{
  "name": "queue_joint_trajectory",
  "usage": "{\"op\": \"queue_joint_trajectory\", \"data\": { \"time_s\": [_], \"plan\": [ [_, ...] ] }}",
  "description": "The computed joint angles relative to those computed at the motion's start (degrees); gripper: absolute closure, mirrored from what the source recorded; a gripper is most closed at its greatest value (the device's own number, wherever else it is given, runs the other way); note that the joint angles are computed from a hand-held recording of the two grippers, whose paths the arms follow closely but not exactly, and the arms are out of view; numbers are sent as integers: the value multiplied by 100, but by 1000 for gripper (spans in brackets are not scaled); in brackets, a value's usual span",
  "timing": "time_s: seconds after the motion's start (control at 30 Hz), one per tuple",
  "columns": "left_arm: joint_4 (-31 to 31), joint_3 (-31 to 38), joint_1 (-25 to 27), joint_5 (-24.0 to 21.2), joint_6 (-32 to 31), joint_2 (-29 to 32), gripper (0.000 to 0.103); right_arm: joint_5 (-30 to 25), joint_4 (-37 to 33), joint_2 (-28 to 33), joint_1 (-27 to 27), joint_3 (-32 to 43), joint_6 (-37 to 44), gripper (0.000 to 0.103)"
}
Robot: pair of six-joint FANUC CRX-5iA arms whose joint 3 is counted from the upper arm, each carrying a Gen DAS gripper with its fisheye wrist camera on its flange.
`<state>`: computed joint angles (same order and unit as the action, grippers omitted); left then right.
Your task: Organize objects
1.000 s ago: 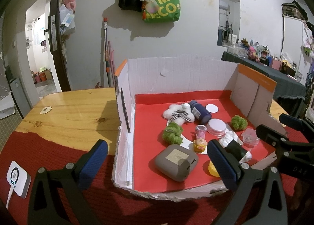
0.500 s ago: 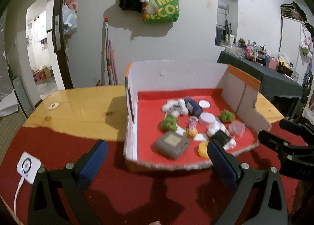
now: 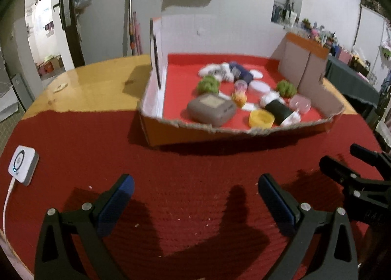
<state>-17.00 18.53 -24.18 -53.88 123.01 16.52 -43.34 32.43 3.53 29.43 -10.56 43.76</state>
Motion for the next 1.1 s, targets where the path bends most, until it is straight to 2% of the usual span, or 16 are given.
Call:
{"op": "queue_joint_trajectory", "data": {
  "time_s": [0.13,0.3,0.63,1.1],
  "plan": [
    [311,18,108,-116,-95,111,0,-407,-260,242,-29,289,114,7],
    [72,165,22,-293,49,198,0,-609,-243,354,-25,391,72,6],
    [32,243,18,-373,105,226,0,-723,-186,405,-14,426,7,0],
    [43,226,22,-356,120,215,0,-741,-209,419,-15,457,22,0]
  ]
}}
